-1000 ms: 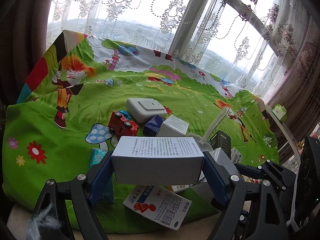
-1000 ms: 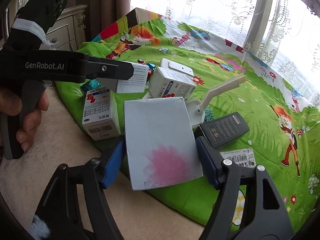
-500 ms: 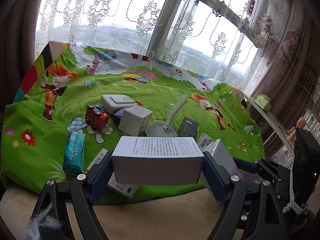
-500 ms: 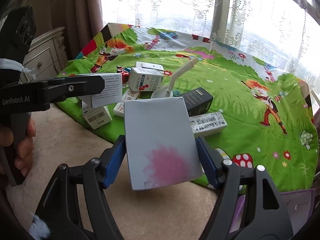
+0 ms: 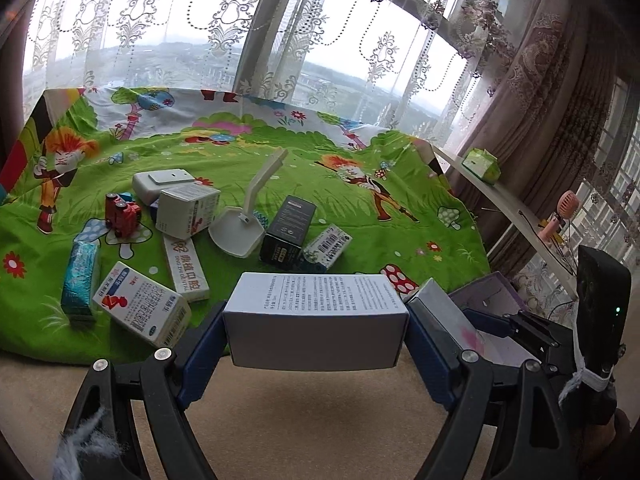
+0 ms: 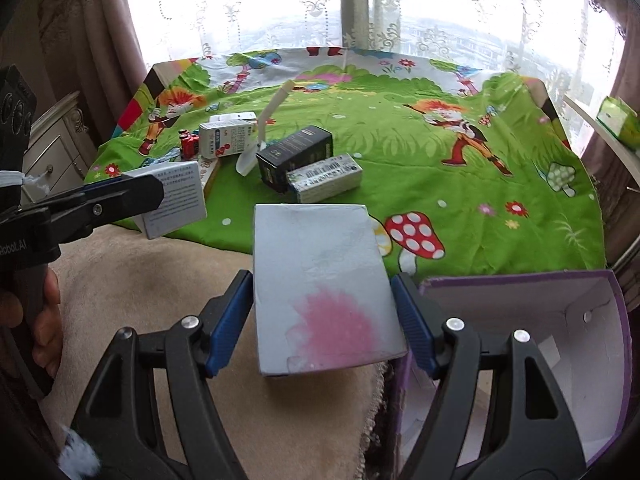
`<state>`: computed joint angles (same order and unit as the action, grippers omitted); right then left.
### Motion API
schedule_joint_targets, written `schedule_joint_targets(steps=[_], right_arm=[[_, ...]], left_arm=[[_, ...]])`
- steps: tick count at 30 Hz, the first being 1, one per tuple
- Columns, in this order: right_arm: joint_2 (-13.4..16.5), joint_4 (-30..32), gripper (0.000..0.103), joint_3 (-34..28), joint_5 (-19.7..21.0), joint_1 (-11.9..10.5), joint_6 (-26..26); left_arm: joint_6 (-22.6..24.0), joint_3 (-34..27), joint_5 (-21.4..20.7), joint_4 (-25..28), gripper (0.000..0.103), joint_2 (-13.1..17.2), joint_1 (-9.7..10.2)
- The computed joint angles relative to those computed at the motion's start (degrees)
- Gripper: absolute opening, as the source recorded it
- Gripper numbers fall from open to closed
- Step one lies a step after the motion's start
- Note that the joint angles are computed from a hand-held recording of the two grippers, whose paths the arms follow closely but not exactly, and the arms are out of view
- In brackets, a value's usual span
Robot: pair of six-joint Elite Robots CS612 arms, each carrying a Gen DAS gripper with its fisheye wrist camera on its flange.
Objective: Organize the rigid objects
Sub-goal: 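Carry both boxes to the storage box and open both grippers to release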
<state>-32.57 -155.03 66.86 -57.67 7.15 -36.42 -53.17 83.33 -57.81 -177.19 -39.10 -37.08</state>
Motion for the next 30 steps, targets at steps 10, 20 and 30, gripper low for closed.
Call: schedule_joint_targets(steps=[10,20,30], right_arm=[[-1.3,-1.7,0.074,2.0,-1.2,-2.9,5.6],[-1.5,-5.4,0.074,1.6,-3.1,-5.2,11.9],[-1.0,-7.9,0.074,0.5,-6.5,-6.3,14.7]], left_arm=[[7.2,-5.7,-6.3,3.0,0.086,2.1,-0.24],[16.7,-12.9,-11.8,6.3,0.086,4.9,-0.65],[21.0,-19.5,-17.2,8.9,0.086,8.1,-0.84]])
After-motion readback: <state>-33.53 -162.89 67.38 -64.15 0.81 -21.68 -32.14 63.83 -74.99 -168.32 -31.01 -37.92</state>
